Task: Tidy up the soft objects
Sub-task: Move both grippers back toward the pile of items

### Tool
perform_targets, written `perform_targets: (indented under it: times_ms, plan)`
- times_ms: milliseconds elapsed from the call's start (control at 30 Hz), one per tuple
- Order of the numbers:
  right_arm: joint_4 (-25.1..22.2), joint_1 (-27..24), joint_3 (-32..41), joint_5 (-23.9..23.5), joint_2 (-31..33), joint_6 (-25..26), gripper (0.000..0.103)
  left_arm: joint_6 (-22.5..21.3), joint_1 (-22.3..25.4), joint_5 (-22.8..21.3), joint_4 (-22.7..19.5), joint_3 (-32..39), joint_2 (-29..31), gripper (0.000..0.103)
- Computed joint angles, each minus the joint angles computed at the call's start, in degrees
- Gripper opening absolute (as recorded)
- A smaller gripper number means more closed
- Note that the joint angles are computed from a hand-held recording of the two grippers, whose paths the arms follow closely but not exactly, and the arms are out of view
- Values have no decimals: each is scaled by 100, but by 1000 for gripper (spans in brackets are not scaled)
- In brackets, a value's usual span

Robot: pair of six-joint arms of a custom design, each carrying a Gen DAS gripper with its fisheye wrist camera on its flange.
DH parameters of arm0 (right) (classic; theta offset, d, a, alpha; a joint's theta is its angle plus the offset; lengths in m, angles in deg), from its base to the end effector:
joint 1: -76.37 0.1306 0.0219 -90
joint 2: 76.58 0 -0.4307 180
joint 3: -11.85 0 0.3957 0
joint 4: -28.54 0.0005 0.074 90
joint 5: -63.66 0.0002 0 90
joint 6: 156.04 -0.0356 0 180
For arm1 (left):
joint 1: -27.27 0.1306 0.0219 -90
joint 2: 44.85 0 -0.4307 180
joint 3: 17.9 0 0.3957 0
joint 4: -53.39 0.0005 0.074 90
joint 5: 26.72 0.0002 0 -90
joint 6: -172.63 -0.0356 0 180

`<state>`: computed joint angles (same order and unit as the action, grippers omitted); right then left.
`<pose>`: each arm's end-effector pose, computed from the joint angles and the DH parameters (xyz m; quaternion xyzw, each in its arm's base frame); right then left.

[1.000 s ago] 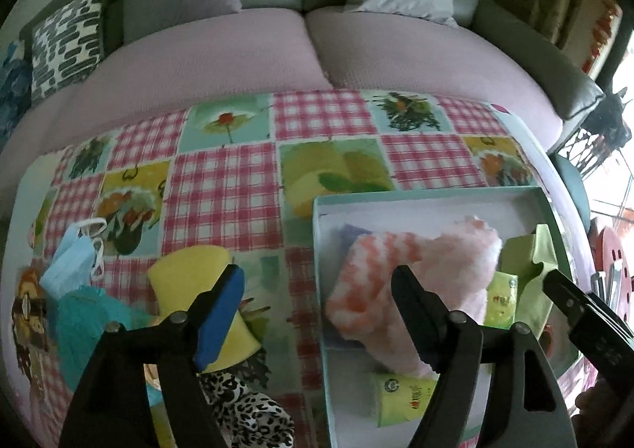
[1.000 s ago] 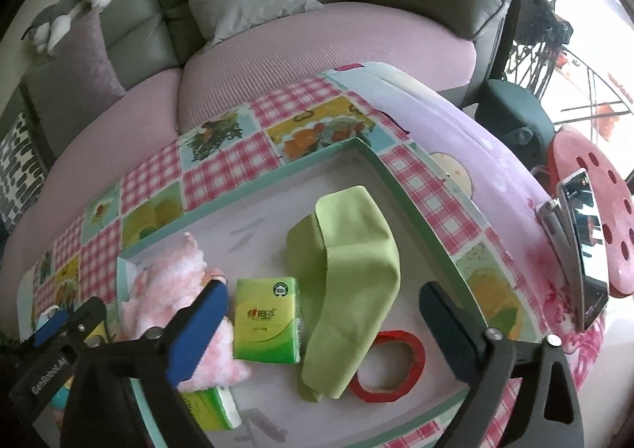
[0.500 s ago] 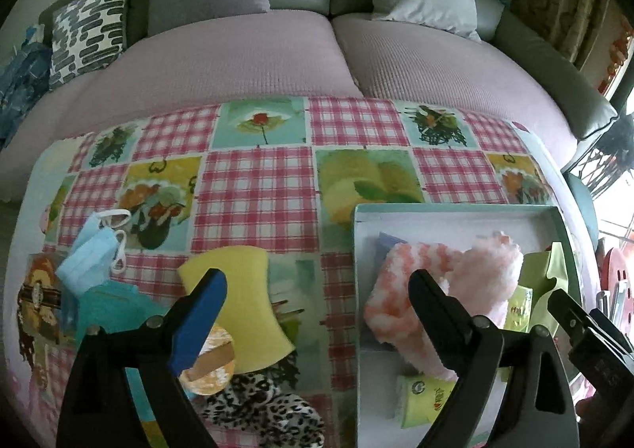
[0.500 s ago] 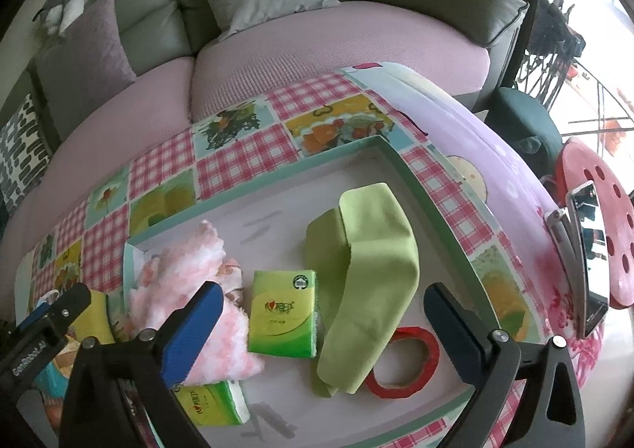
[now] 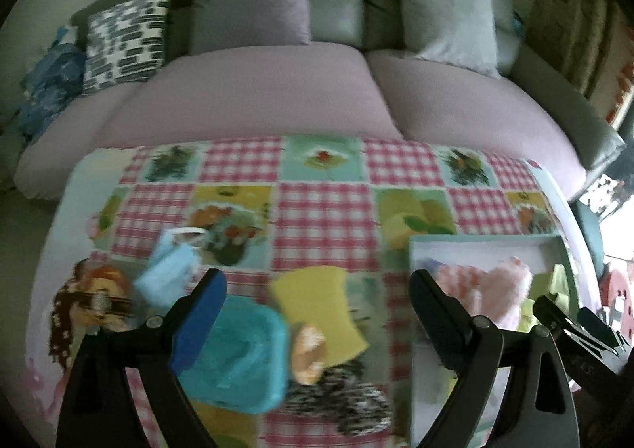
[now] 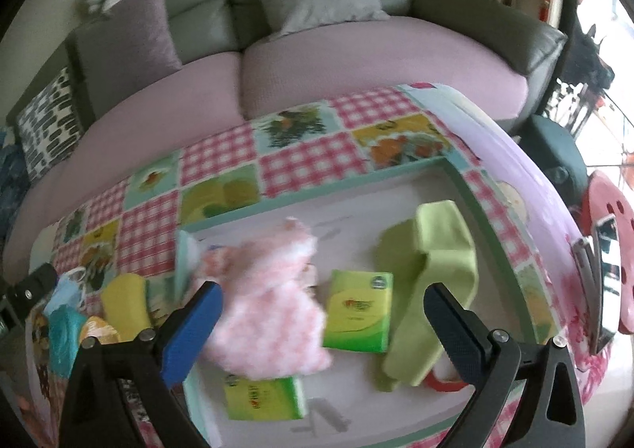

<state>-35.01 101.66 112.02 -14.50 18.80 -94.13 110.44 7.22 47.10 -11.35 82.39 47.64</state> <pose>0.4671 0.2120 0.4993 0.0512 0.9570 0.0315 0.2839 0.4649 -0.1597 0.5238 -0.1042 0.9442 0.0091 0.3122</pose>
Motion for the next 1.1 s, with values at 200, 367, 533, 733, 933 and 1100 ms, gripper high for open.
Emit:
perform_targets:
  times_ms: [200, 367, 533, 733, 933, 1100]
  plan:
    - [93, 266, 173, -180, 114, 149, 103, 326, 428, -381, -218, -243, -321, 93]
    - [97, 502, 337, -247, 210, 313, 103, 580, 680, -407, -337, -493, -462, 93]
    - [150, 715, 472, -377, 309, 503, 103, 885, 862, -382, -287, -745, -628, 93]
    - [172, 998, 635, -592, 462, 723, 103, 1328, 1081, -305, -227, -1016, -791, 93]
    - [214, 1286, 809, -687, 566, 954, 103, 1578, 1242, -365, -292, -1164, -874, 93]
    - [177, 1481, 924, -659, 648, 1063, 103, 1657, 1365, -341, -273, -1276, -971, 93]
